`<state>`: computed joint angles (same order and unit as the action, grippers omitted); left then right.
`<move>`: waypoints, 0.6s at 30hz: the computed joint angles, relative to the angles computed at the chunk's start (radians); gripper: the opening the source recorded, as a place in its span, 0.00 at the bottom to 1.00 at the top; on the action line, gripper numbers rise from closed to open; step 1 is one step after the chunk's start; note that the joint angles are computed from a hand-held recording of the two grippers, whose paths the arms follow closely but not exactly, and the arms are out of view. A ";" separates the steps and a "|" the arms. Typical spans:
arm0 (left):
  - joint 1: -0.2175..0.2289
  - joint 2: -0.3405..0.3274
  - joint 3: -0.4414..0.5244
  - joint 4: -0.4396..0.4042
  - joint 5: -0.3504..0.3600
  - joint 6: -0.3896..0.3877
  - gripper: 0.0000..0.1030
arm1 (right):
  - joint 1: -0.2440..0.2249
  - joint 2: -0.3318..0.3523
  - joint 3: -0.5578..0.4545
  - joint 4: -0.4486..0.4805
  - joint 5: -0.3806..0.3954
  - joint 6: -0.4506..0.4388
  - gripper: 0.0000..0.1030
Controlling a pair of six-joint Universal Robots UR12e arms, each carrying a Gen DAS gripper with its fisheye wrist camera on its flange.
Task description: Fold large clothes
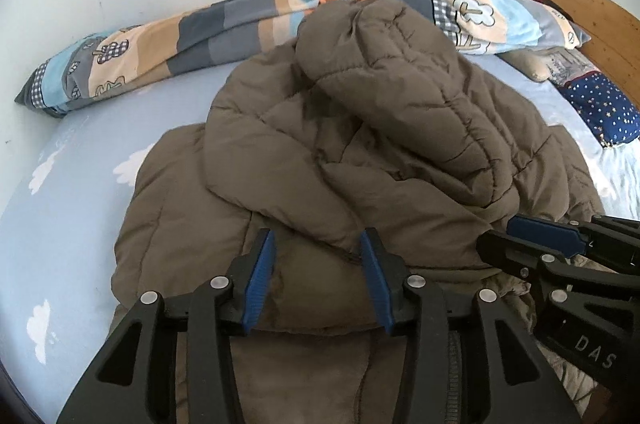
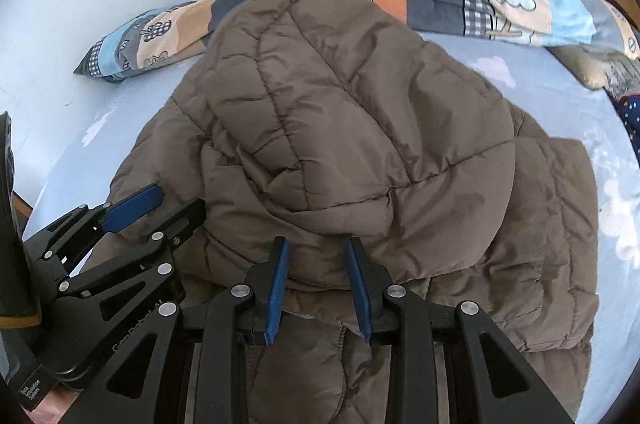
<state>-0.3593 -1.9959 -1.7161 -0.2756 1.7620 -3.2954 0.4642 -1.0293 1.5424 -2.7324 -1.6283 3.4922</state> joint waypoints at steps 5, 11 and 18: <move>-0.005 -0.004 0.001 -0.002 0.013 0.011 0.44 | -0.003 0.004 -0.001 0.007 0.011 0.003 0.31; -0.005 0.002 -0.001 0.005 0.015 0.009 0.44 | 0.008 -0.005 -0.003 0.009 -0.017 -0.016 0.31; -0.001 0.014 -0.013 0.044 0.023 -0.009 0.44 | 0.021 -0.012 -0.002 -0.007 -0.063 -0.038 0.31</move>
<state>-0.3606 -1.9817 -1.7287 -0.2319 1.7847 -3.3043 0.4854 -1.0413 1.5402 -2.7398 -1.6911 3.4546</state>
